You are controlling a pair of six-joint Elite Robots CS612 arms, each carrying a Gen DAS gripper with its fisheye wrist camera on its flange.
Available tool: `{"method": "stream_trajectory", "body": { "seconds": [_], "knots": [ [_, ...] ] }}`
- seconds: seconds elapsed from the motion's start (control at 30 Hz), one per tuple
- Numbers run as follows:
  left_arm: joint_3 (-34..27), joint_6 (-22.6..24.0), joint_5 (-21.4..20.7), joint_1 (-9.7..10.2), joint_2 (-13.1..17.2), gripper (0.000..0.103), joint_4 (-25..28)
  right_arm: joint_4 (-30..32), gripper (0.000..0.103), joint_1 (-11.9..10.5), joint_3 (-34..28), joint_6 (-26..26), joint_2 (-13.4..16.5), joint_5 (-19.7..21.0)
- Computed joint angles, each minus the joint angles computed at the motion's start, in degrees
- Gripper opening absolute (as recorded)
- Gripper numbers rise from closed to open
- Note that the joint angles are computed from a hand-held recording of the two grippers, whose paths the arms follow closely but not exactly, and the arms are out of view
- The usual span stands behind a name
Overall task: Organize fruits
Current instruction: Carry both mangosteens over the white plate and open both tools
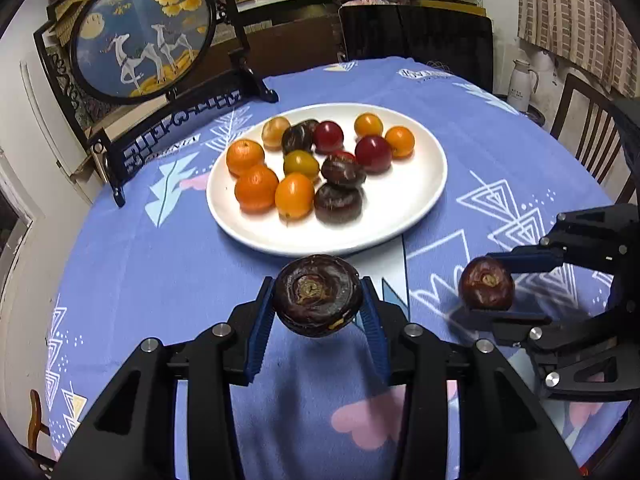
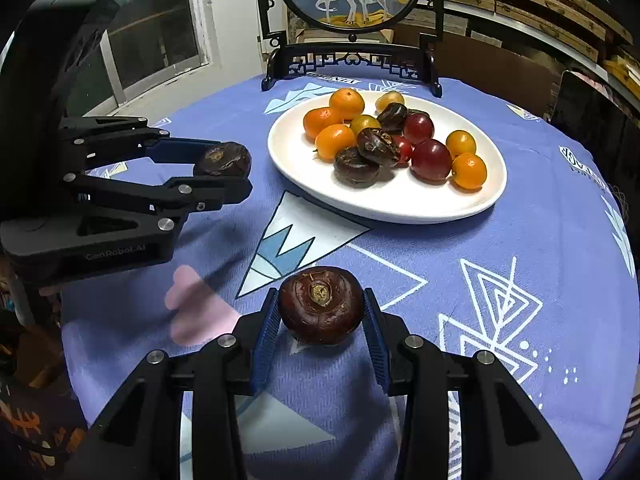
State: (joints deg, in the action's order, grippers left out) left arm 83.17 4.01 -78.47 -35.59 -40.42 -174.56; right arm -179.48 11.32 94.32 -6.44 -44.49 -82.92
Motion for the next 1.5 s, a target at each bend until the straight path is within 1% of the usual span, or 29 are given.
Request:
{"method": "stream_trajectory", "body": {
  "seconds": [0.23, 0.37, 0.57, 0.67, 0.9, 1.0, 1.13, 1.5],
  "knots": [
    [-2.48, 0.46, 0.6, 0.03, 0.89, 0.041, 0.07, -0.93, 0.041, -0.39, -0.73, 0.86, -0.1, -0.45],
    [-4.84, 1.15, 1.44, 0.06, 1.64, 0.041, -0.1, -2.65, 0.041, -0.79, -1.78, 1.31, -0.35, -0.84],
    [-9.65, 1.43, 2.65, 0.22, 3.39, 0.041, 0.46, -5.14, 0.041, -1.29, -5.32, 1.69, 0.07, -2.0],
    [-12.34, 0.81, 2.73, 0.5, 4.48, 0.041, 1.84, -5.34, 0.041, -1.62, -7.19, 2.09, 0.61, -2.01],
    [-17.99, -0.49, 2.76, 1.05, 7.25, 0.041, 5.69, -2.54, 0.041, -2.28, -12.21, 3.16, 2.9, -1.79],
    [-20.37, -1.24, 2.08, 1.4, 8.56, 0.041, 7.45, -1.31, 0.041, -2.35, -13.69, 3.51, 3.75, -1.76],
    [-23.28, -1.64, 2.33, 1.68, 10.17, 0.041, 9.87, -0.13, 0.041, -2.56, -15.4, 3.86, 4.83, -1.68],
    [-27.76, -2.32, 2.17, 2.18, 12.63, 0.041, 13.09, 2.76, 0.041, -3.03, -19.63, 4.95, 7.3, -1.56]
  ]
}}
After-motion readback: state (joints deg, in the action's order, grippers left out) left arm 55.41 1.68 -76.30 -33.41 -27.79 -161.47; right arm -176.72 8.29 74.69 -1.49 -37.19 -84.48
